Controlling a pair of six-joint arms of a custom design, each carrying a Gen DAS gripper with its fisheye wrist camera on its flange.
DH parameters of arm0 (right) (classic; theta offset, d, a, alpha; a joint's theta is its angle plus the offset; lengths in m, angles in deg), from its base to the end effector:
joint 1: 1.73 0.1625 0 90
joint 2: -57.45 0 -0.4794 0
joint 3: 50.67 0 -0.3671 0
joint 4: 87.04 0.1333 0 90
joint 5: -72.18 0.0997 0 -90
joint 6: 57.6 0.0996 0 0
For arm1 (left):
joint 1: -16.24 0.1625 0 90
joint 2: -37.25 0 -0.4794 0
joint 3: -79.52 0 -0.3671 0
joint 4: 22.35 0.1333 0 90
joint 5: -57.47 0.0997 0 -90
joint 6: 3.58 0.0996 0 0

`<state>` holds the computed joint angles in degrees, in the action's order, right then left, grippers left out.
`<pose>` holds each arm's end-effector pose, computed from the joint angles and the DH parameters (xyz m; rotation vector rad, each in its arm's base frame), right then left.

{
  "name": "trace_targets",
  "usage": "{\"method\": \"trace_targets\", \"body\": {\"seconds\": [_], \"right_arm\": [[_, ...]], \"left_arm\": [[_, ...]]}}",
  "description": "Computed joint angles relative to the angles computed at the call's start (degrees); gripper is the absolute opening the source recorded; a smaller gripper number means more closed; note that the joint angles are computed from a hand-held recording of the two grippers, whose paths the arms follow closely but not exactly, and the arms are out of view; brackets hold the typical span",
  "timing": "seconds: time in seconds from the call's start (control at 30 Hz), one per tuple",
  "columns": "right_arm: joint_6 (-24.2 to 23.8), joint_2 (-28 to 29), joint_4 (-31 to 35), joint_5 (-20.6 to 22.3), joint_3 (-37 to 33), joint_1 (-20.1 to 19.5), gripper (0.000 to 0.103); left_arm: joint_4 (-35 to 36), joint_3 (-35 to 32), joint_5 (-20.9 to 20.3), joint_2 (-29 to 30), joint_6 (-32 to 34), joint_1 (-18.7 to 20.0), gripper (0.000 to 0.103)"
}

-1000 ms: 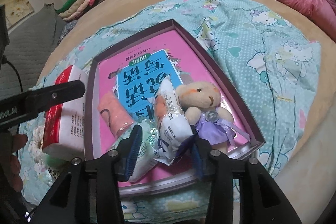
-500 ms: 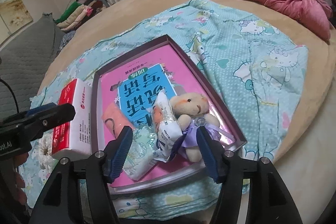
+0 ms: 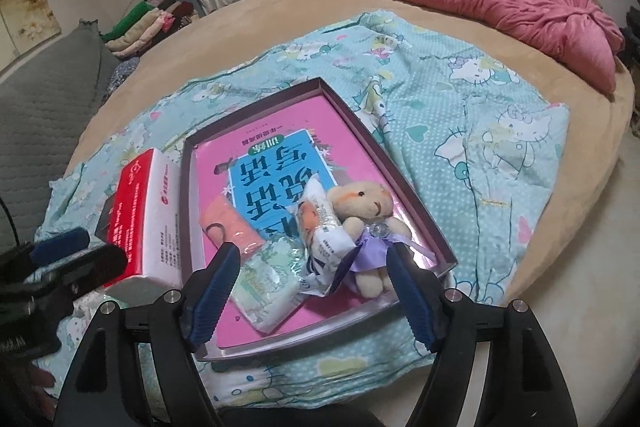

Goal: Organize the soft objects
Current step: 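Withdraw both tools from the tray toward the remaining pile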

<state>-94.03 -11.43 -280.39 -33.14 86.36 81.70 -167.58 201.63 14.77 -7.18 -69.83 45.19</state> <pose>0.0552 -0.4555 0.2479 0.5630 -2.5425 0.6396 -0.3262 -0.4164 0.0390 0.0972 2.3518 -0.7137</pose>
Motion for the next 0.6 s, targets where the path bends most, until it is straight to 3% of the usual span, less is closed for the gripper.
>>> {"method": "trace_targets", "body": {"seconds": [0.6], "right_arm": [[-0.61, -1.77, -1.78, -1.48, 3.14, 3.81, 0.079]], "left_arm": [[8.05, 4.73, 0.87, -5.05, -11.78, -5.42, 0.083]]}}
